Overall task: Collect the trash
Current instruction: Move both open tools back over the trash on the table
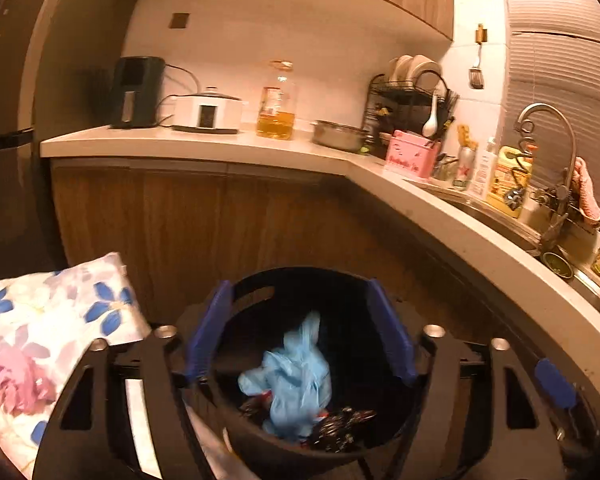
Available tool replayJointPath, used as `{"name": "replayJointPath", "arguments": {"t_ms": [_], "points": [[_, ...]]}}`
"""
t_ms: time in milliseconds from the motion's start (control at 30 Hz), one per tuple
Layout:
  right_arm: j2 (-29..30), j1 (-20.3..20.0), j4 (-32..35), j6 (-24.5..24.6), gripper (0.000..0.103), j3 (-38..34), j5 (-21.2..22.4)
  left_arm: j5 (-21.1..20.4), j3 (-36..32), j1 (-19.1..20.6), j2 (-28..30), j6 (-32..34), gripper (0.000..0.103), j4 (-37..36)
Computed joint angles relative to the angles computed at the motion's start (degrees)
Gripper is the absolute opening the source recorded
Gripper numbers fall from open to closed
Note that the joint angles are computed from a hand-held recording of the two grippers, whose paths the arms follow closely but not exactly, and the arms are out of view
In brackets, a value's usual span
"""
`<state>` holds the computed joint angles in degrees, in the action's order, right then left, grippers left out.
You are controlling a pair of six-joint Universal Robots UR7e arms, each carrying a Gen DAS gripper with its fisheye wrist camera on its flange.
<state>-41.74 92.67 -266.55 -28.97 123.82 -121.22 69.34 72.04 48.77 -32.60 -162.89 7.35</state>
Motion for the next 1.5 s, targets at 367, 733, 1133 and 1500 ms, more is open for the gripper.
{"name": "replayJointPath", "arguments": {"t_ms": [367, 733, 1133, 1500], "points": [[1.9, 3.1, 1.5, -1.6, 0.081, -2.0, -0.4, -15.9, 23.1, -0.4, -15.9, -1.1, 0.096, -16.2], [9.4, 9.5, 6.1, -1.8, 0.081, -7.9, -1.0, -35.0, 39.5, 2.7, -33.9, 3.1, 0.096, -29.7], [19.9, 16.7, 16.2, -1.2, 0.08, -18.3, -1.5, -45.5, 46.6, 10.8, -53.1, 16.8, 0.096, -44.4], [24.9, 19.0, 22.6, -1.3, 0.08, -26.2, -2.0, -42.4, 31.9, 21.3, -46.6, -7.9, 0.094, -13.1]]}}
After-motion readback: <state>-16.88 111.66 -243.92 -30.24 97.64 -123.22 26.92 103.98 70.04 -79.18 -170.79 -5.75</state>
